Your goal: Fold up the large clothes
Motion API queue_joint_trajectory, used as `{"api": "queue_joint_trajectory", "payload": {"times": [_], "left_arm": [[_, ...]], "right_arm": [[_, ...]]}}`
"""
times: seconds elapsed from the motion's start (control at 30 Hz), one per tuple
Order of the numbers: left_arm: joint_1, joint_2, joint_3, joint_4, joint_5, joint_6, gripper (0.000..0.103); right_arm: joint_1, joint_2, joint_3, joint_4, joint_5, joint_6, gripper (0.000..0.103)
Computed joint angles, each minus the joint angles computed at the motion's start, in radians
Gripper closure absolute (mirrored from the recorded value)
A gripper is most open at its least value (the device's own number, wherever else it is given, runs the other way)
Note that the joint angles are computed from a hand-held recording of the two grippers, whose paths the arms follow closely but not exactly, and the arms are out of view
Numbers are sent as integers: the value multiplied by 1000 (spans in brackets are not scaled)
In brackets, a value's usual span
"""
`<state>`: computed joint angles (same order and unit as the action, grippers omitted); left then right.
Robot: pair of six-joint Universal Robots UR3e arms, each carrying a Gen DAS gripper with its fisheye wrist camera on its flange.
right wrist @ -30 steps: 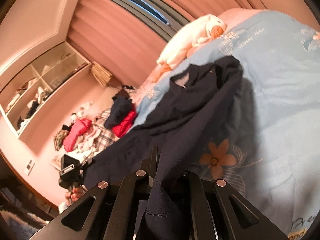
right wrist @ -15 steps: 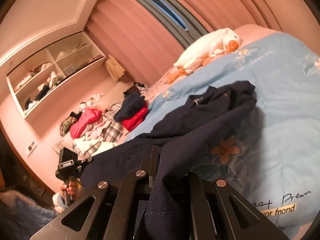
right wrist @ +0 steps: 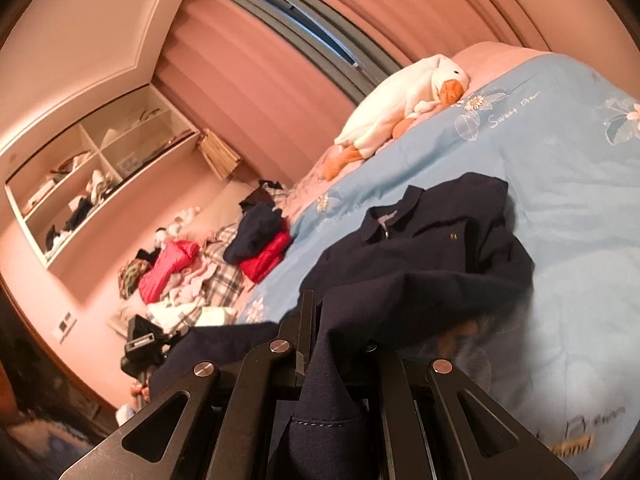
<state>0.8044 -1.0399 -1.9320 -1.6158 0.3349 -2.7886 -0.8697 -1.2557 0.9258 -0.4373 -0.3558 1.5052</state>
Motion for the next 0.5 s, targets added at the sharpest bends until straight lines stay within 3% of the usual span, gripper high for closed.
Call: {"api": "queue_joint_trajectory", "payload": {"times": [0.13,0.23,0.33,0.43,0.5], "left_arm": [[-117,-245,25,520,64,-366,97],[-176,-419,124,709,122,-519,97],[-229,-588,259,810,172,-624,96],[-283,-760,434,832,231,-685,96],[-313,-870,549,821,258,-726,96]], "right_arm": [[76,104,-122,-127,47,185,96],[133,172,-180,-317,71,404,96],[189,256,-242,-571,79,676,96],[235,345,-315,-781,53,906,96],[276,466,-461,-897,13,1089,96]]}}
